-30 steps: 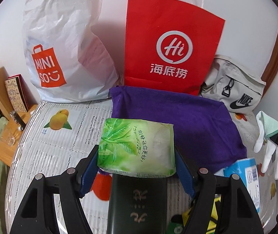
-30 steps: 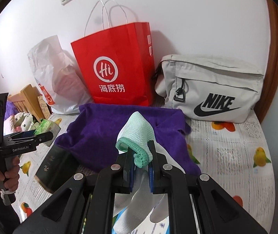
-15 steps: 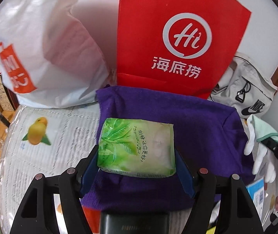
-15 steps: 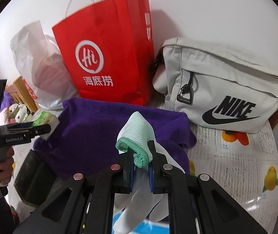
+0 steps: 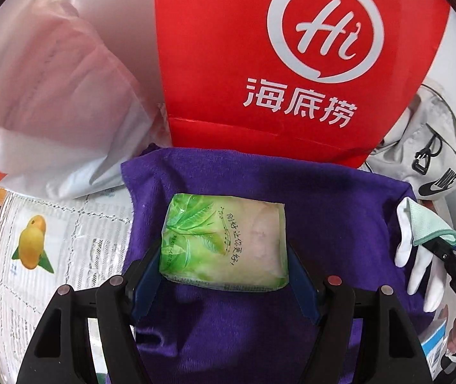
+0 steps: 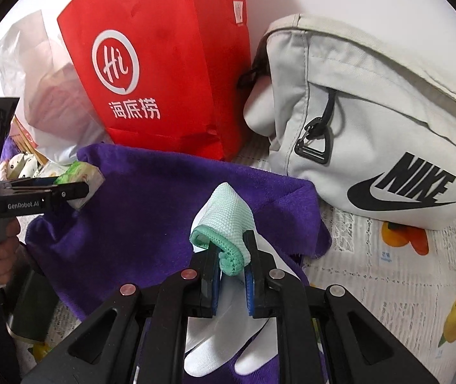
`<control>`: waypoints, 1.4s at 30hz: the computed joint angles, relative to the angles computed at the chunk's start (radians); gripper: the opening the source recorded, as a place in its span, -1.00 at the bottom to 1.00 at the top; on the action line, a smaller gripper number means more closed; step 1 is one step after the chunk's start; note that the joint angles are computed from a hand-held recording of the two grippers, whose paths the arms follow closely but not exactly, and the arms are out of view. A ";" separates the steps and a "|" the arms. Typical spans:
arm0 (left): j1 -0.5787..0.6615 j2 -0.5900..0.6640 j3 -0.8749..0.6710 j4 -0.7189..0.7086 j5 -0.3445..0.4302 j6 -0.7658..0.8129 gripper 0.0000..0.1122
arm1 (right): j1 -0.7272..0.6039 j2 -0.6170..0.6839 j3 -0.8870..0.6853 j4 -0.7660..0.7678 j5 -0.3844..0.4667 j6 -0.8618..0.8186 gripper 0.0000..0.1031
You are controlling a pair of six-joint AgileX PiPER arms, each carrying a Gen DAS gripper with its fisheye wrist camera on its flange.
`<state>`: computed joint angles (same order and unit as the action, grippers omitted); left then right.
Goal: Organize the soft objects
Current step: 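Lower both items onto the purple towel and open both tools, then grasp the white sponge block with the right tool while the left tool moves toward the mesh bag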
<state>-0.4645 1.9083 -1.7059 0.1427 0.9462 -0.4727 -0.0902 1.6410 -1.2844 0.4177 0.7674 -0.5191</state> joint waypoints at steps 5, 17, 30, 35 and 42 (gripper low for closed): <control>0.001 0.023 -0.037 -0.011 0.018 0.011 0.27 | 0.002 0.021 -0.011 -0.018 0.007 0.008 -0.72; -0.011 0.052 -0.068 -0.030 0.016 0.023 0.58 | 0.022 0.035 -0.033 -0.052 0.012 0.053 -0.20; -0.049 -0.068 -0.012 0.023 0.028 -0.008 0.58 | -0.012 -0.112 0.009 -0.039 0.076 0.095 0.19; -0.084 -0.192 0.071 0.074 0.023 -0.049 0.58 | -0.026 -0.236 0.053 -0.040 0.136 0.131 0.23; -0.173 -0.382 0.204 0.158 0.026 -0.119 0.58 | -0.015 -0.459 0.134 -0.091 0.215 0.183 0.26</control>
